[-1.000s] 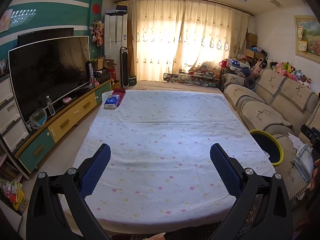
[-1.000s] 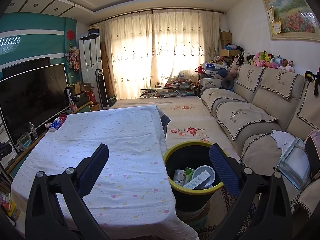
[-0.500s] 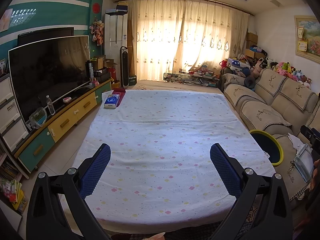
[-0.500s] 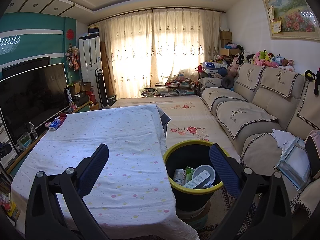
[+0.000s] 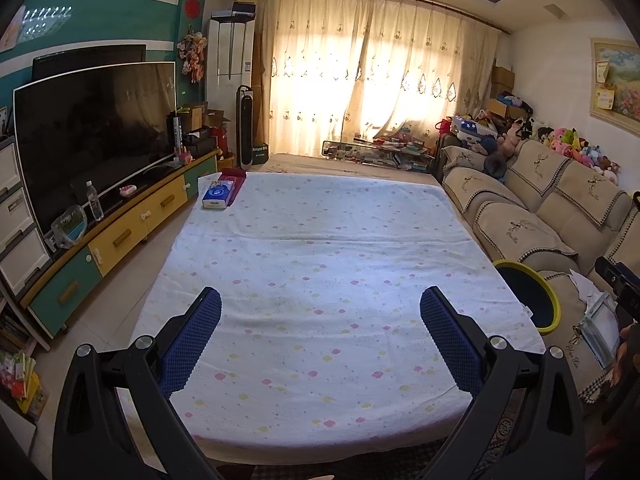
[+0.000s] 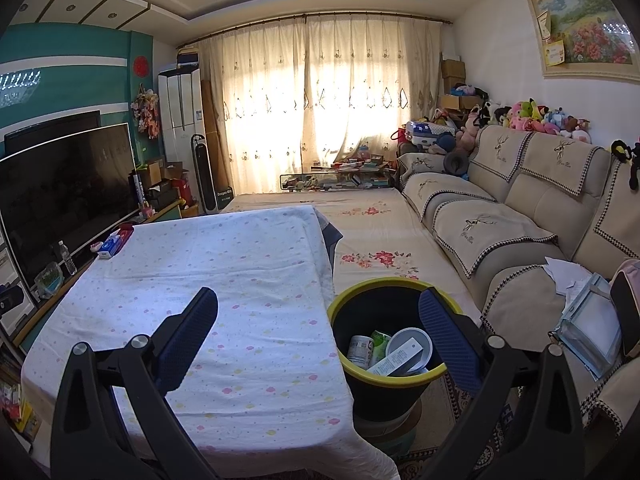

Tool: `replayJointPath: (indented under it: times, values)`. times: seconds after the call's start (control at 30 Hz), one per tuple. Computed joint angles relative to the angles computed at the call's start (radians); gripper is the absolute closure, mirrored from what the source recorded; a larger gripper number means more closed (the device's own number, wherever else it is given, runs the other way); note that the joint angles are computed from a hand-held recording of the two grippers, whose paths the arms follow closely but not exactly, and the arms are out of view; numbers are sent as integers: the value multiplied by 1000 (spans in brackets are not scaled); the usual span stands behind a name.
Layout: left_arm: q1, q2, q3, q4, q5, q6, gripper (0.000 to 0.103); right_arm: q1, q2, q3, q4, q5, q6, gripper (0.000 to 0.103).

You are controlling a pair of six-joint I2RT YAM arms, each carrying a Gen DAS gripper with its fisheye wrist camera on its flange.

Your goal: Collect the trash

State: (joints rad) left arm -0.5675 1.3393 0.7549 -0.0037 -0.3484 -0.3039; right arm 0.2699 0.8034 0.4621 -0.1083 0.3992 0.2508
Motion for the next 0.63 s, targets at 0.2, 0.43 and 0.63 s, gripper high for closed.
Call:
replayJointPath:
  times: [0.2,0.43,0.63]
  values:
    - [3,8,-10,41,-8,11,5,23,14,-11,11,17,14,7]
    - [70,133,94,-1,78,21,5,50,87,18,46,28,2,7]
    - [211,508,429,-50,154,68,5,-4,505,270,142,-76,-65,7]
